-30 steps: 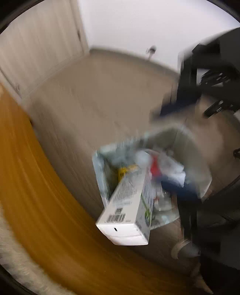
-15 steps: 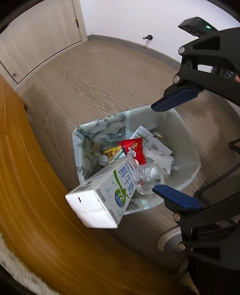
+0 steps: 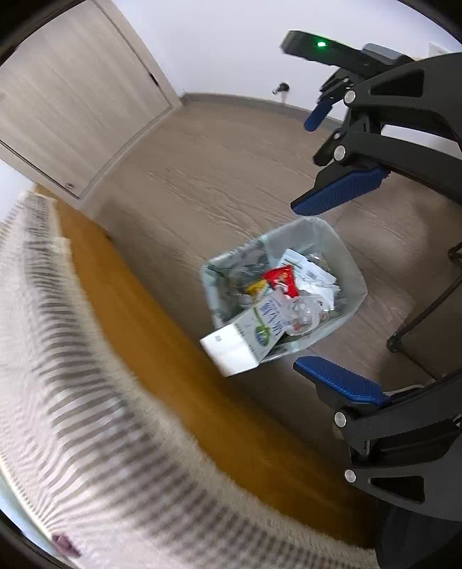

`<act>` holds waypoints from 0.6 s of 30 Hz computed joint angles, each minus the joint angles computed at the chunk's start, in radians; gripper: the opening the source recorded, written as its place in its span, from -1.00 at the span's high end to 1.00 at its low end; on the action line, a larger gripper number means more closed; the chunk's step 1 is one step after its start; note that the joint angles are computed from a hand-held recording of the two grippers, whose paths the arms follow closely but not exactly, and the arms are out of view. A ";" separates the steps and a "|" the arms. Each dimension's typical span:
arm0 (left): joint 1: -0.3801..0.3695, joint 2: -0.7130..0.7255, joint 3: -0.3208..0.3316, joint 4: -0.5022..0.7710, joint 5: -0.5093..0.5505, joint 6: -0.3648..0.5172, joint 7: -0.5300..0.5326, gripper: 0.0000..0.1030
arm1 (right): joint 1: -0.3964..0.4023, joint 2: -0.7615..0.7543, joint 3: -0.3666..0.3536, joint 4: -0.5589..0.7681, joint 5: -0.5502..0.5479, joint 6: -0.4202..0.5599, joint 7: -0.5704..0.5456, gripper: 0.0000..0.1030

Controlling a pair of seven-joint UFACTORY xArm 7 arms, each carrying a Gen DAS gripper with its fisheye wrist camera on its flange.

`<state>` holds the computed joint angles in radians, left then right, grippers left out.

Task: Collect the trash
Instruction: 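Move both tools back to the pink towel and blue box on the bed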

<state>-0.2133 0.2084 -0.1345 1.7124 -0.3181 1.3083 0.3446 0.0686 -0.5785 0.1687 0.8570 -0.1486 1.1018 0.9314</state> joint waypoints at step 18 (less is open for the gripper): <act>0.256 -0.125 0.148 0.120 -0.300 0.007 0.265 -0.54 | 0.106 0.429 0.120 0.704 -0.310 0.167 -0.039 -0.52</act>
<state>0.0422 0.0835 0.0132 1.8326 -0.6177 1.3150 0.6096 0.1742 -0.1491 0.2884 1.5609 -0.4582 1.2692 0.8920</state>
